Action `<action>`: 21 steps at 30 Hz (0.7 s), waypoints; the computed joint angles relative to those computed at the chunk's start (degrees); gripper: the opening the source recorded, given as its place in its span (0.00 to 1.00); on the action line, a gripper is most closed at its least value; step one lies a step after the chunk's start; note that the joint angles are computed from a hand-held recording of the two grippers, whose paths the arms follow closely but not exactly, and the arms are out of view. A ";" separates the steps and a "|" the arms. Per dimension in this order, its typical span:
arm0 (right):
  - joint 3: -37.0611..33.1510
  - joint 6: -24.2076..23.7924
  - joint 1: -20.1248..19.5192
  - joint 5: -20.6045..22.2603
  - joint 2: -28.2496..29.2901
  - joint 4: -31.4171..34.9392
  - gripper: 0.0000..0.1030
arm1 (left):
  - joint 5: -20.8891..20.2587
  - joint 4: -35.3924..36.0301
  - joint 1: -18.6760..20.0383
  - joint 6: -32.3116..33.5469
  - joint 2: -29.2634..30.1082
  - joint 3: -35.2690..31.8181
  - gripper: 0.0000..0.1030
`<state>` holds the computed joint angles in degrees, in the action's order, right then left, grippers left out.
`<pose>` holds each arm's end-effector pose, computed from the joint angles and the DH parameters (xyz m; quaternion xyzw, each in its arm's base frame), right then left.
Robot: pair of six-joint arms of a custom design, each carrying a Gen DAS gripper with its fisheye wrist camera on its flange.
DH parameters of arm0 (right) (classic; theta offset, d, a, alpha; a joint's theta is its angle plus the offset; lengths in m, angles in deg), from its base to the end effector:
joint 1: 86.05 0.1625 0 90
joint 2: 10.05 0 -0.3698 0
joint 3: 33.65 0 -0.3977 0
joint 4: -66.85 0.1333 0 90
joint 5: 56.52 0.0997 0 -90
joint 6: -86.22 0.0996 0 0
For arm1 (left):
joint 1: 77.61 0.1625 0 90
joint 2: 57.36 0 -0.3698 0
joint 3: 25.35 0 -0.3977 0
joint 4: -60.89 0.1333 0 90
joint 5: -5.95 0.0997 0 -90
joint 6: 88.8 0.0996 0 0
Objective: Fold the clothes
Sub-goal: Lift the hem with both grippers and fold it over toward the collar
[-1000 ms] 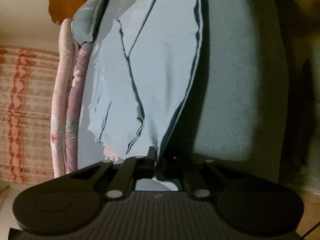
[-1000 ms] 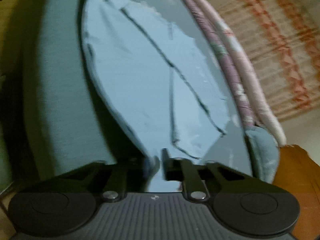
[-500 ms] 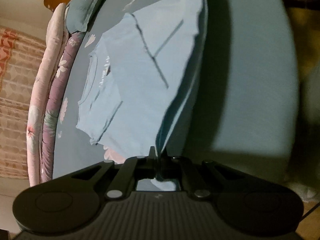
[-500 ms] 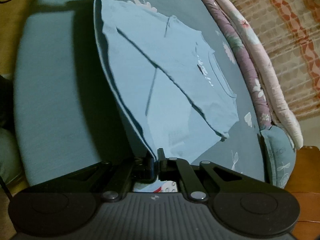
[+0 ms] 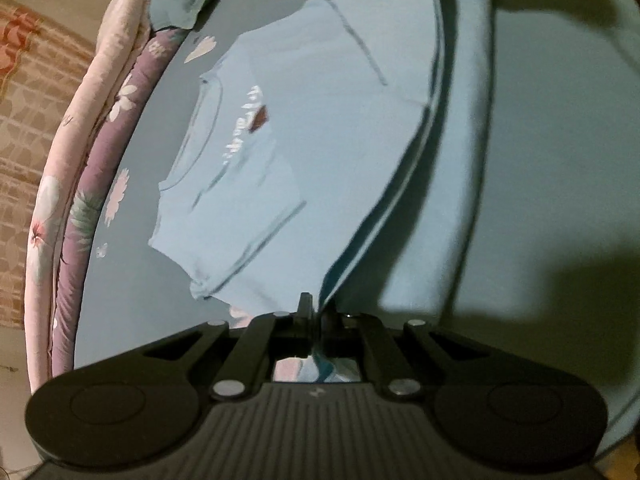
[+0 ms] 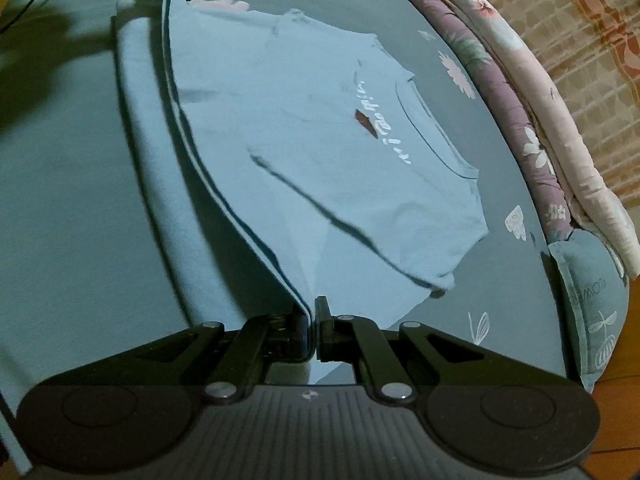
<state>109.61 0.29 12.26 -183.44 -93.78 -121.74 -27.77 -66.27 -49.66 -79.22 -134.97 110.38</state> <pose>0.1261 -0.3551 0.1883 0.5831 -0.6859 0.0601 0.4313 -0.2191 -0.3609 0.0987 0.5770 0.6529 -0.0611 0.4869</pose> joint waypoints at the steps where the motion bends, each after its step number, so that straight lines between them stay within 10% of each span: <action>1: -0.82 -0.36 -0.24 0.17 0.94 -0.47 0.06 | 0.39 -1.46 0.77 0.91 0.81 -0.53 0.02; 21: -16.39 -2.02 -3.85 4.67 15.11 -4.13 0.06 | 4.01 -25.60 13.11 19.08 13.70 -11.92 0.02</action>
<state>93.22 -1.73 8.40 -178.77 -78.67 -125.87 -23.76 -91.87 -36.55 -60.14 -121.27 98.46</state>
